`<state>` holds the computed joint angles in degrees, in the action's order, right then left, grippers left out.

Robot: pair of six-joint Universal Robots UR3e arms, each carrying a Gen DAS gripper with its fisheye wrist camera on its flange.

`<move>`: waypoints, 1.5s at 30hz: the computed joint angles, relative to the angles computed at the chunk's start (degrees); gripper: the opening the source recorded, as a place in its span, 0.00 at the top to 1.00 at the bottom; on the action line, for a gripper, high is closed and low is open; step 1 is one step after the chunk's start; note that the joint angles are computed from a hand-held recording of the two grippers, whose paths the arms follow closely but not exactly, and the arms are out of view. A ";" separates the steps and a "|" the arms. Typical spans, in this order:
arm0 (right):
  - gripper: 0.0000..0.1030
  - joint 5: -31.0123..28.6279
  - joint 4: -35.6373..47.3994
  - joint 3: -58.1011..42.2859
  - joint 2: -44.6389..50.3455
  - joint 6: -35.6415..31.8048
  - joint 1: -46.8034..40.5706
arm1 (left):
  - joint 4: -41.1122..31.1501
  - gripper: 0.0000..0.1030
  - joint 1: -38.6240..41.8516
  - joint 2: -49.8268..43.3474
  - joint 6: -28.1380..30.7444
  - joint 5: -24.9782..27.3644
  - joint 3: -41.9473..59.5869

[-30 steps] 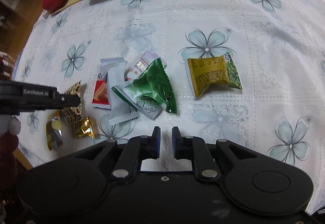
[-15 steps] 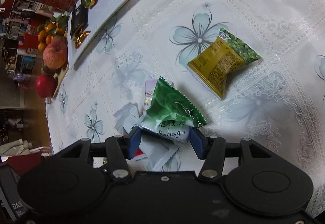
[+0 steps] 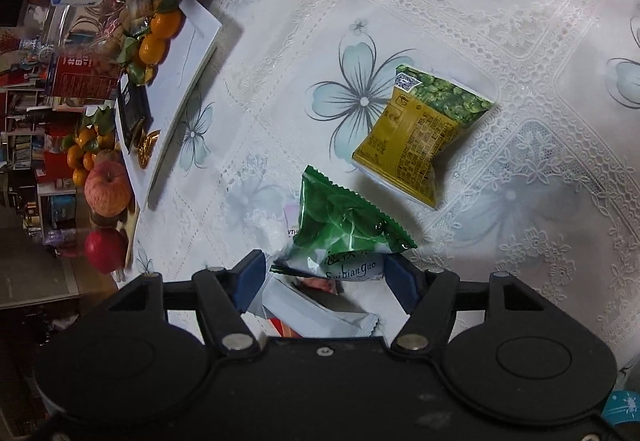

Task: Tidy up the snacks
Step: 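Lift the brown packet with the left tool while the right tool lifts the green packet, then carry both packets over the gold tray and lower them toward it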

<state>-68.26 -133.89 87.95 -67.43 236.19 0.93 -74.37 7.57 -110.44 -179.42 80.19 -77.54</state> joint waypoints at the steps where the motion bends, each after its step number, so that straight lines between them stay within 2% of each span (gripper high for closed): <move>1: 0.37 -0.42 0.62 -0.41 0.05 0.34 0.15 | 0.00 0.58 -0.07 0.00 0.05 0.14 0.05; 5: 0.45 -2.33 3.18 -3.07 1.02 -2.05 1.35 | 0.33 0.58 -0.49 -0.07 0.25 0.81 0.07; 12: 0.46 -7.07 5.24 -6.42 1.35 -9.49 4.04 | 1.15 0.61 -0.76 0.62 0.45 1.02 -0.68; 20: 0.46 -11.60 2.12 -3.64 -2.74 -15.71 6.69 | 2.33 0.62 0.19 5.70 1.58 0.28 -3.38; 28: 0.46 -18.11 -6.30 4.46 -9.77 -22.03 8.90 | 2.43 0.62 4.39 18.05 5.99 -3.65 -11.53; 33: 0.46 -22.49 -13.14 11.49 -16.50 -27.01 11.90 | 3.42 0.62 7.78 29.36 8.94 -6.15 -20.20; 35: 0.46 -23.09 -15.48 15.39 -20.35 -27.59 12.94 | 1.94 0.62 9.84 35.09 10.27 -7.53 -24.21; 40: 0.46 -22.84 -16.90 25.63 -31.55 -25.63 15.54 | -7.25 0.62 15.12 48.89 15.48 -9.98 -30.51; 45: 0.46 -20.00 -12.14 34.89 -44.14 -19.57 17.54 | -17.66 0.62 18.67 60.02 20.78 -9.65 -32.87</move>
